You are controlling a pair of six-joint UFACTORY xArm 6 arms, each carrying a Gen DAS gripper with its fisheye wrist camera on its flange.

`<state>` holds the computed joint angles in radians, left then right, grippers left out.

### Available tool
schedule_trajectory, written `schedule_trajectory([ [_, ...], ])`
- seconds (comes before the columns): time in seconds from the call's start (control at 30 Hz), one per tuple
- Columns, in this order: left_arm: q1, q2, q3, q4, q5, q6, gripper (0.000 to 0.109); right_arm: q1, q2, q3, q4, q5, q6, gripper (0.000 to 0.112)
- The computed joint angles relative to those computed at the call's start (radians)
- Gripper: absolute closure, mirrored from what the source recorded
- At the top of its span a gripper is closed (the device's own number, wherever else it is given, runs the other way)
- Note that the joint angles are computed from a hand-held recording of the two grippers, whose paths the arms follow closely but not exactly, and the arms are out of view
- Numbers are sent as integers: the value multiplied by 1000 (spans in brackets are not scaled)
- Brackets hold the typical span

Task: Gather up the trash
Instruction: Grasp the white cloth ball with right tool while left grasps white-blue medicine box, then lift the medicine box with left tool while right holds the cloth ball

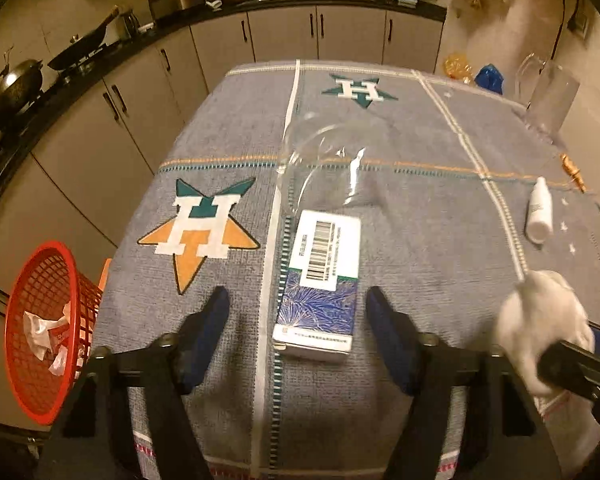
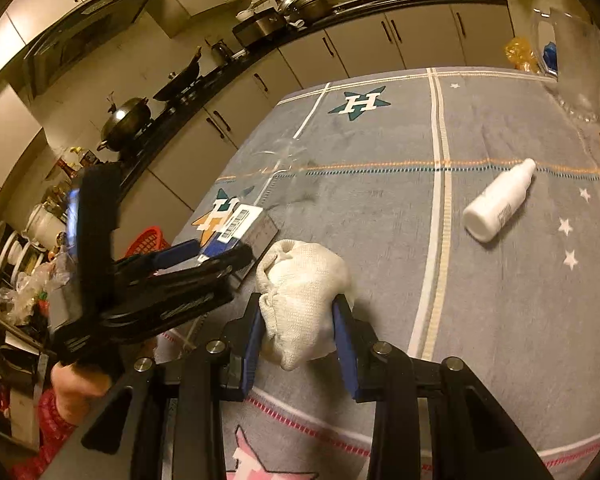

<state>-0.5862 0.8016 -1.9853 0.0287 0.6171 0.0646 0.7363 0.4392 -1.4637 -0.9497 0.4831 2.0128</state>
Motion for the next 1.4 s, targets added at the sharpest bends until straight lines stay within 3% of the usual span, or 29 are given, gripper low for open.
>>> schedule_trajectory([
  [0.03, 3, 15, -25, -22, 23, 15, 64, 2, -3, 4, -8, 2, 10, 76],
  [0.13, 9, 44, -63, -47, 52, 30, 75, 7, -6, 11, -42, -3, 60, 75],
  [0.23, 14, 22, -20, -60, 25, 40, 75, 11, -3, 12, -57, -7, 83, 76],
  [0.33, 20, -61, 117, -113, -56, 82, 75, 31, 3, -2, -48, 40, 71, 76],
  [0.47, 24, -176, 309, -170, -160, 123, 75, 40, 7, -1, -85, 37, 124, 76],
  [0.7, 19, -305, 541, -54, -348, 47, 75, 59, 31, -23, -87, 49, 138, 76],
  [1.4, 51, -399, 682, -102, -415, 105, 75, 80, 97, -119, -24, 59, 52, 75],
])
